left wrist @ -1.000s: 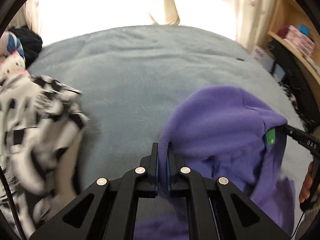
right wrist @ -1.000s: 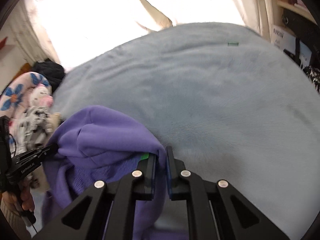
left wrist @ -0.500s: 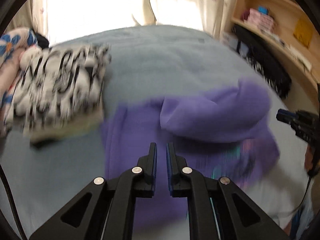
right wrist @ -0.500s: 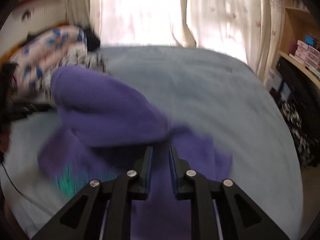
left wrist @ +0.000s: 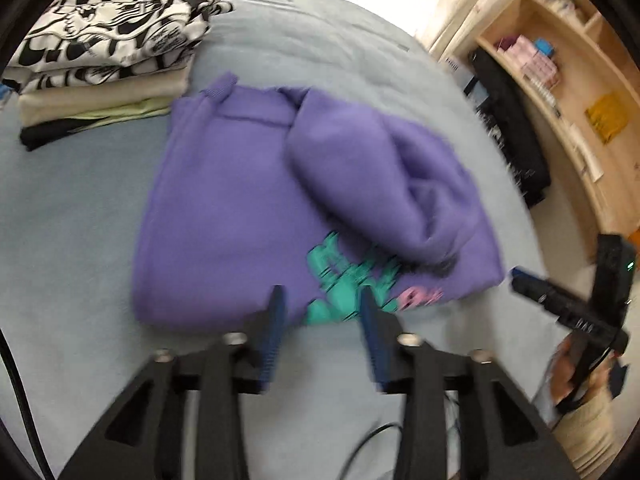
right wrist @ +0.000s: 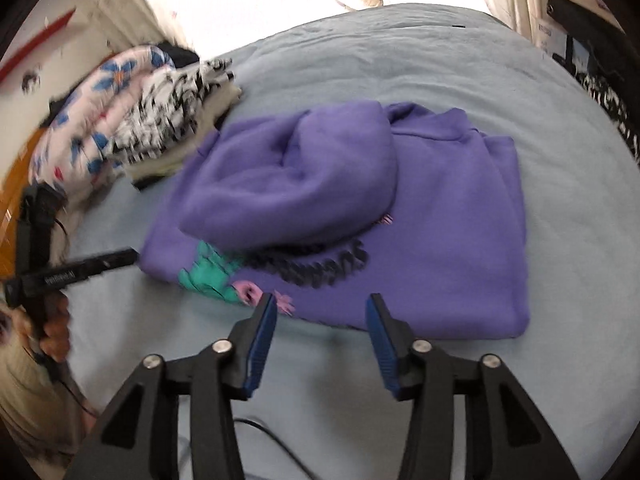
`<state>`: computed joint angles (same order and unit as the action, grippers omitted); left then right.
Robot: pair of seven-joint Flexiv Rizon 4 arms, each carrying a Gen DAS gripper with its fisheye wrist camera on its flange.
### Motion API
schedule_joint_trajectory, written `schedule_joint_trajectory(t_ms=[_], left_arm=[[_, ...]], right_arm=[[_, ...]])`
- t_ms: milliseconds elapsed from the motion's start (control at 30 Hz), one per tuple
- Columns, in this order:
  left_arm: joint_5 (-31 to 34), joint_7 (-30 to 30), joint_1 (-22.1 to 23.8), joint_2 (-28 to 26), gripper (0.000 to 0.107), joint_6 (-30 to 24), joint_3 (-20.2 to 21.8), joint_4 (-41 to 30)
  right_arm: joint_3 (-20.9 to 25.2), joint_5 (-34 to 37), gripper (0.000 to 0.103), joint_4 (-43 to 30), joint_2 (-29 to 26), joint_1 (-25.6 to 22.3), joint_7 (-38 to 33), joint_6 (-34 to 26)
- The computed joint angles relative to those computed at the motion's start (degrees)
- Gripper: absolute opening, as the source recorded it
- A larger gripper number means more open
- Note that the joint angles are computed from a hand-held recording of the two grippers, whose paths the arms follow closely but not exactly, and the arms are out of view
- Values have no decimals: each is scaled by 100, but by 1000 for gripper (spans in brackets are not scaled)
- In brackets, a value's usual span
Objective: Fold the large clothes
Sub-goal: 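Press and smooth the folded hood flat with both grippers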
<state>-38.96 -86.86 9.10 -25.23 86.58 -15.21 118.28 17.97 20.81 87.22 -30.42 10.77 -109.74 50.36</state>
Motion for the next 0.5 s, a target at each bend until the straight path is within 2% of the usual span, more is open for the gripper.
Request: schedule_joint_trajectory(t_ms=[33,67,167,200,233,333,400,433,467,500], left_arm=[[-18,-57,29,-76,58,41,-45,-143],[-196,12,171,-170,65,195,-277,-238],[-528,226,1039,-584,68,622,-1490,-449],[-763,346,1205,-785,68,650,-1772,-597],[-625,180,1304,-941,68,623,-1867,-705],[-488,-170,1140,-1297,68,276,-1610,-1127],[-489,-160,1256,-1540,67,245,-1799,-1268],[-372,-214,1357,-1647,65,287,-1942,-1297],[-436,-64,1440,-1751,52,405,-2140,-1314],[-485,90,1381,-1795,36,468,-2152,-1364]], right_arm=[[40,127,55,-207,-95,-32,146,-179],[96,296,56,-463,-226,-82,290,-400],[106,576,56,-1128,-639,-67,805,-931],[70,616,56,-1391,-825,-21,1090,-1122],[74,676,56,-1631,-995,-12,1286,-1305],[60,742,56,-2097,-1343,56,1696,-1612],[25,704,56,-2246,-1484,132,1880,-1647],[40,715,56,-2241,-1510,150,1859,-1543],[53,710,56,-2218,-1515,161,1808,-1438],[76,703,56,-2181,-1508,156,1712,-1346]])
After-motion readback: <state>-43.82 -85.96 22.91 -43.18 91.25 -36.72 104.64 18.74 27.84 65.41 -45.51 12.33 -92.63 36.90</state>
